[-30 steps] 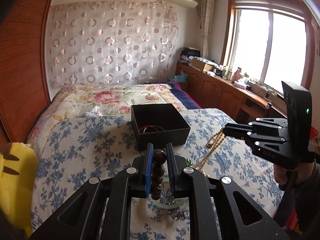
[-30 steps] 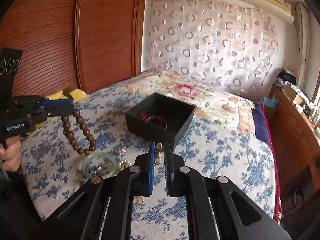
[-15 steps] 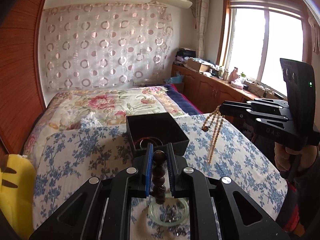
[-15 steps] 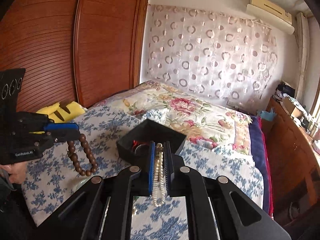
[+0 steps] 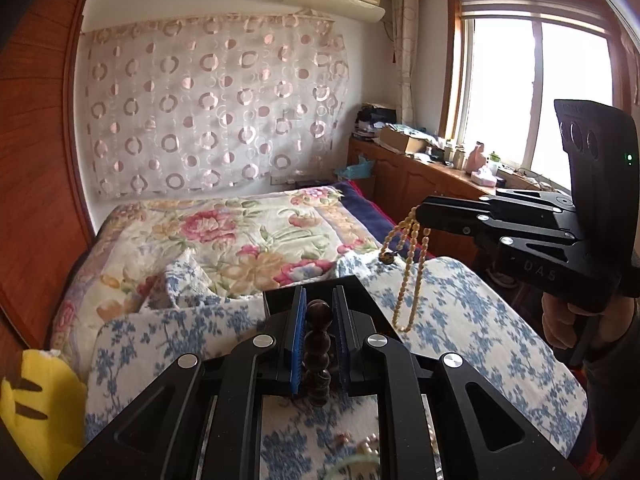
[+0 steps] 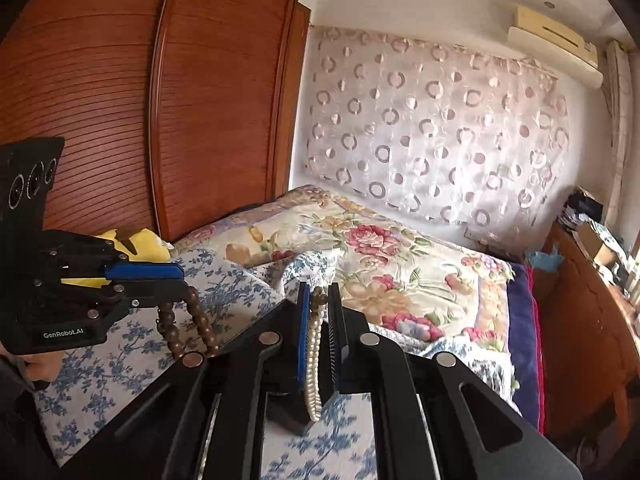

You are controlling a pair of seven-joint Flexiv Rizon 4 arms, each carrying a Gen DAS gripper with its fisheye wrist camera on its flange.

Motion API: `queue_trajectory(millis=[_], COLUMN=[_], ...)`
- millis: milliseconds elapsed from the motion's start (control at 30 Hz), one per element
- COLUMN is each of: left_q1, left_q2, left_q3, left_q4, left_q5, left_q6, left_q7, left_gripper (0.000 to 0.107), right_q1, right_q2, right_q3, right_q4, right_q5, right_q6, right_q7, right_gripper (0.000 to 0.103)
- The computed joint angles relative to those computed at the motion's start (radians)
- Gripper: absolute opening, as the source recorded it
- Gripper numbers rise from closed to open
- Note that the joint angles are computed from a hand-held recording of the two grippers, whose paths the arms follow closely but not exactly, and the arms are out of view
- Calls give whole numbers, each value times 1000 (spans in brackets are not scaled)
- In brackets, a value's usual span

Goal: Organize jewelry
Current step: 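Carry the pearl necklace into the black box and open the right tool, then lower the brown bead bracelet into the black box and open the left tool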

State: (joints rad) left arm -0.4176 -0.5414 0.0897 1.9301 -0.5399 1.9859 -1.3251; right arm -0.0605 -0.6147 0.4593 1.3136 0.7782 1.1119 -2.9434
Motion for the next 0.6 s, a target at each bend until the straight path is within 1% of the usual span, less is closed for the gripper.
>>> queue_trajectory(millis=[133,267,467,533,600], left_q1=[-12,-16,-9,-18,-11], left_q2=[-23,-49,-92,-113,-127], left_q3=[29,54,82,110,116], left_q4=[-47,-94,-165,-198,-223], left_q5=[-17,-15,24,37,59], left_q6=[-41,-85,-153,-182,-207], left_q7=[17,16,-17,-33,-51], left_gripper=[12,12,12,12,12], right_q1=[41,70,92,87,82], right_q2=[-44,-100,-171,-188,-195], right_q3=[-30,-59,-78,-73,-66], right_q4=[-47,-78,-108,-117,-118], right_q5=[-55,-128,-219,-240,-252], right_q6=[-12,-40,-73,-85,-80], right_q7=[47,129,248,270,281], right_gripper=[10,10,11,11,11])
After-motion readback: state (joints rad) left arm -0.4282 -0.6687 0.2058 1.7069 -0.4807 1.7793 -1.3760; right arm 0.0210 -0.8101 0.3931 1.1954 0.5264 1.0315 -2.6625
